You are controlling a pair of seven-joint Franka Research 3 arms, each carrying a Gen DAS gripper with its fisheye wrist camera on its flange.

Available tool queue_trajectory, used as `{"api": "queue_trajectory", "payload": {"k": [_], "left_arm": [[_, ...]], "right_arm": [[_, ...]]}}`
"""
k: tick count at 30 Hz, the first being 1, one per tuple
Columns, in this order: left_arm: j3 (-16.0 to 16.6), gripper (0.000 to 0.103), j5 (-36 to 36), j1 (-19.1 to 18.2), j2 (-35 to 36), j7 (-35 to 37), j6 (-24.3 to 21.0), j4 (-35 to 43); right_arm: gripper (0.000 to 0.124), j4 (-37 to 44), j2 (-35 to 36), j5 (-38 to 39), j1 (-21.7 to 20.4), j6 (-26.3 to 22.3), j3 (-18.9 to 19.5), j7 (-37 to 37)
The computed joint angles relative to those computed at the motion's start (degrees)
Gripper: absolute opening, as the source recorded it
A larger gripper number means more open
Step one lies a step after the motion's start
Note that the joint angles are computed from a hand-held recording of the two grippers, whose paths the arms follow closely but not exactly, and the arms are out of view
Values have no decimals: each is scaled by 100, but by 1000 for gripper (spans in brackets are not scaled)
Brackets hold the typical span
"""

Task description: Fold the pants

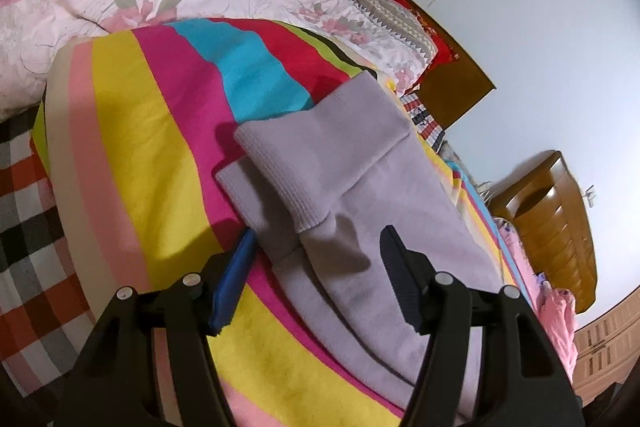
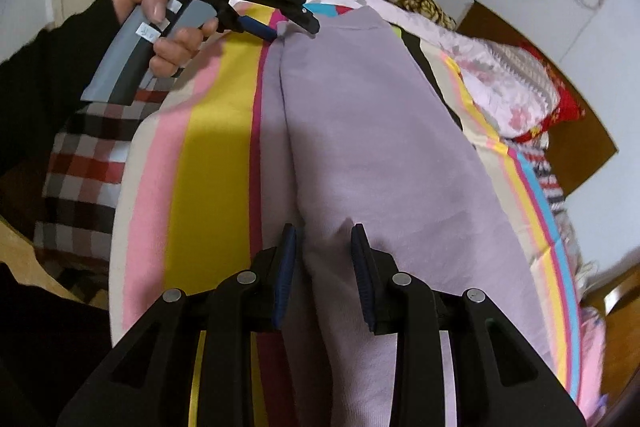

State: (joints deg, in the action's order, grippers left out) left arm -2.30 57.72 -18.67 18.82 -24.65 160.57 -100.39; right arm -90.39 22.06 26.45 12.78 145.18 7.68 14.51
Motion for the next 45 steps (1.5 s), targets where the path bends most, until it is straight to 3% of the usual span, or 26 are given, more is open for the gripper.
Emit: {"api": "queue_trajectory", "payload": {"k": [1,3,8,11,15,18,20,21,22,25,27,32,35,37,40,41,42,44,45], "left_arm": [[6,63,23,-6,5,4,3,-2],[-13,62,-4,-3,27,127,-60,30],[15,62,163,-18,2,65,-215,99],[8,49,119,53,39,168,-163,165],[23,49,230,-23,3,96,-323,227],[-179,49,-343,157,144,657,-317,313],[-105,48,-435,131,215,648,-183,321],[-60,27,-433,95,226,648,-189,335],[-39,14,-433,86,234,732,-160,360],[171,11,27,-83,42,380,-27,300],[118,11,156,-90,-95,448,-155,296],[-268,12,-783,232,-15,1399,-490,250],[-130,12,-745,105,75,1306,-490,174],[-64,13,-596,48,82,1245,-519,189],[-153,24,-768,49,128,1700,-949,348],[-179,33,-826,26,124,1824,-1150,405],[-252,53,-841,26,114,1858,-1427,471],[-77,75,-511,-456,-9,1548,-2713,676],[-150,78,-251,-538,-51,1373,-3084,742]], "right_arm": [[17,56,35,22,-17,-49,9,-8],[5,99,85,126,-33,102,30,30],[4,214,109,497,-160,33,101,160],[4,225,119,528,-156,50,94,182],[4,175,103,537,-138,102,92,217],[4,161,105,548,-137,99,94,233],[4,156,117,544,-131,112,94,242],[4,157,121,562,-137,116,103,239],[4,151,112,600,-149,131,116,231],[3,123,-51,940,-271,106,229,50],[3,198,-175,1112,-323,-80,231,30],[3,434,-120,802,-249,-885,20,240],[3,111,-92,290,-10,-720,-102,359],[4,46,-75,362,-18,-595,-71,459],[11,296,24,322,-60,-987,-81,749],[12,290,6,296,-56,-1013,-85,795],[17,336,-16,337,-98,-1197,-74,842],[38,394,-102,638,-280,-1622,-20,796],[50,283,-262,1052,-455,-1700,23,695]]}}
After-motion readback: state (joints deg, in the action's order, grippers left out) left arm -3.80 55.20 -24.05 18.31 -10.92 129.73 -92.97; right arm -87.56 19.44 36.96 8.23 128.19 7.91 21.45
